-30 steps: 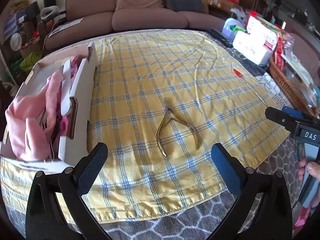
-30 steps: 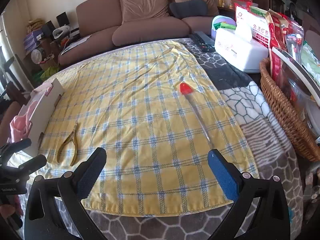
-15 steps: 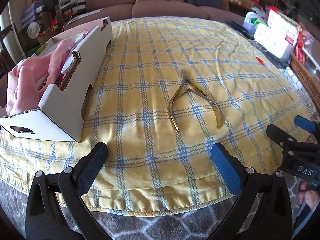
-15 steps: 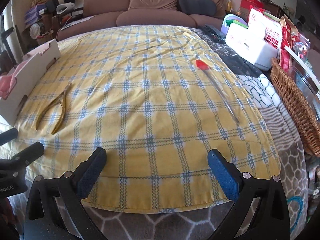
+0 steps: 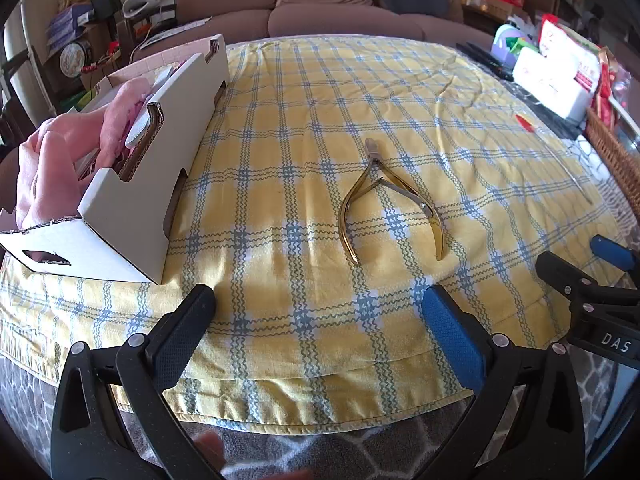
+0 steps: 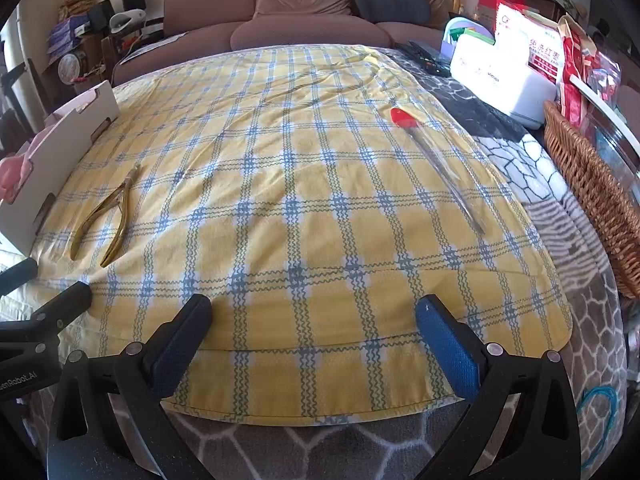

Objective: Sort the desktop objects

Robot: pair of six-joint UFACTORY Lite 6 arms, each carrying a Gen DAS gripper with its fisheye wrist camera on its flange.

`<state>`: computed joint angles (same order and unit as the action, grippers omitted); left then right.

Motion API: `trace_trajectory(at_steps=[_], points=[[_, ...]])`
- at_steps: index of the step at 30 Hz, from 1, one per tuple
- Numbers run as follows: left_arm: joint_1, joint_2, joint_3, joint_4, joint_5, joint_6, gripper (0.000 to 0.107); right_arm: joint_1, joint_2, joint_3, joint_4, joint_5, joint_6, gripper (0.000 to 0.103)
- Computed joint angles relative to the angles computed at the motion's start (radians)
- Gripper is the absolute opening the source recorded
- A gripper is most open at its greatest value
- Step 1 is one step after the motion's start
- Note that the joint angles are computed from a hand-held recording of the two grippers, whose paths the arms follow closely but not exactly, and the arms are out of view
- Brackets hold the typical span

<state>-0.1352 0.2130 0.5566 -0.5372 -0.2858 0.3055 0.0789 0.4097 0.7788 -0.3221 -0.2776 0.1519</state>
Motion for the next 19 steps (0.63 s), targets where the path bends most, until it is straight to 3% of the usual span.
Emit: trace_trajectory(at_steps=[19], points=[[0.001,0.001,0.002,-0.007,0.0,0.01,0.103,-0.004,0.003,0.002,-0.011,-0.002,0.007,0.103]])
